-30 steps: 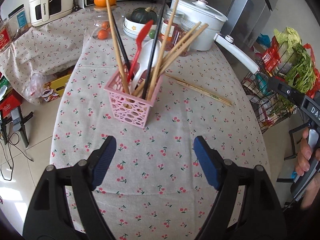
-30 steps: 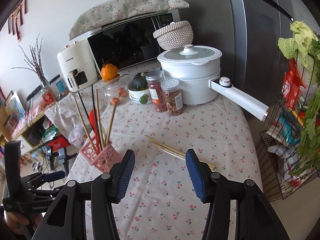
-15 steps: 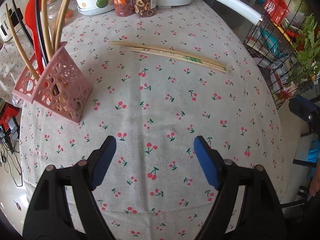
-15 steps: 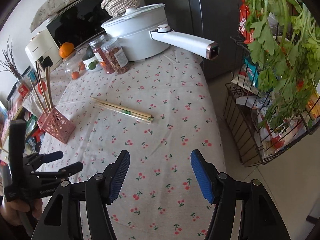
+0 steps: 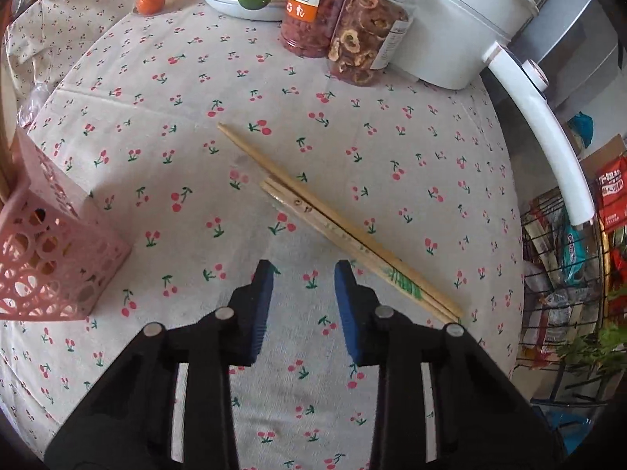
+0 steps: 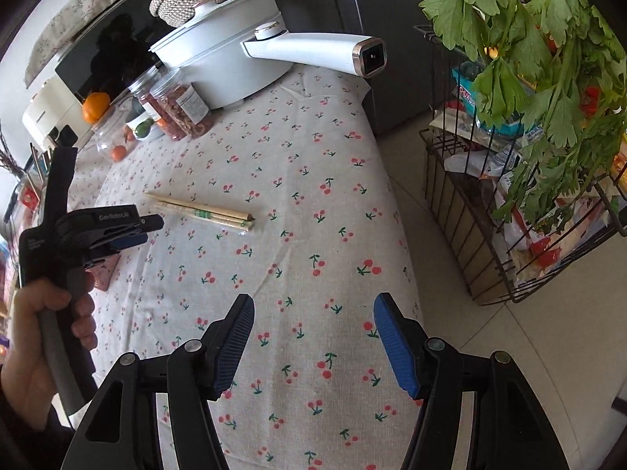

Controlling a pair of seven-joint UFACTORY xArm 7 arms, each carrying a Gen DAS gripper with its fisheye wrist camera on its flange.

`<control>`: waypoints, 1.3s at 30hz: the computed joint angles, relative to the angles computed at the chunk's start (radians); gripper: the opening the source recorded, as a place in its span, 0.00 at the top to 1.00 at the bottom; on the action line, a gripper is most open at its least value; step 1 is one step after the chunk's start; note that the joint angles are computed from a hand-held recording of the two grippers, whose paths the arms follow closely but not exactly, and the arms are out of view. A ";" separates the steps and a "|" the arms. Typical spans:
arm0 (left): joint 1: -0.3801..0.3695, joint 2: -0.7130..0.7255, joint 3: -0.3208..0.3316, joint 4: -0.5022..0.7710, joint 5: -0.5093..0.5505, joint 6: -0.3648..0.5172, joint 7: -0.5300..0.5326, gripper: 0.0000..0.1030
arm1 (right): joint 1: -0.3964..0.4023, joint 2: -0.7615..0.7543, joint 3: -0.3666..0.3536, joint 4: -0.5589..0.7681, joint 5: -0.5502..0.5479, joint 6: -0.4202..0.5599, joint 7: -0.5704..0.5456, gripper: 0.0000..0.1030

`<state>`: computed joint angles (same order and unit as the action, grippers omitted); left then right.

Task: Organize utensils
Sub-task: 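Move the left gripper down over the paper-sleeved chopstick pair, then close the left gripper on the sleeved chopsticks and lift them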

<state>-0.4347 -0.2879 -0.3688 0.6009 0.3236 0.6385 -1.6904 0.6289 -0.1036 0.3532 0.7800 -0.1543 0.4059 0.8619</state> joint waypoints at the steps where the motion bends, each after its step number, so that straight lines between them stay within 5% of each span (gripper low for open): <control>1: 0.010 0.009 0.001 0.004 0.009 0.001 -0.009 0.69 | 0.000 0.002 0.002 0.003 -0.006 0.001 0.002 0.37; 8: 0.038 0.061 0.014 0.024 0.065 -0.012 -0.064 0.78 | 0.000 0.020 0.004 0.027 -0.054 0.016 0.025 0.37; 24: 0.021 0.131 0.043 0.077 0.178 0.002 -0.179 0.77 | 0.007 0.036 -0.007 0.032 -0.039 0.012 0.023 0.37; 29: -0.007 0.210 0.039 0.164 0.244 0.104 -0.212 0.76 | 0.004 0.022 -0.007 0.022 -0.042 0.008 0.030 0.37; 33: -0.052 0.252 0.057 0.207 0.288 0.152 -0.184 0.81 | -0.001 0.016 -0.007 0.017 -0.035 0.009 0.043 0.37; 39: -0.080 0.195 0.079 0.125 0.232 0.010 -0.038 0.89 | -0.007 0.011 -0.003 0.021 -0.044 0.024 0.064 0.37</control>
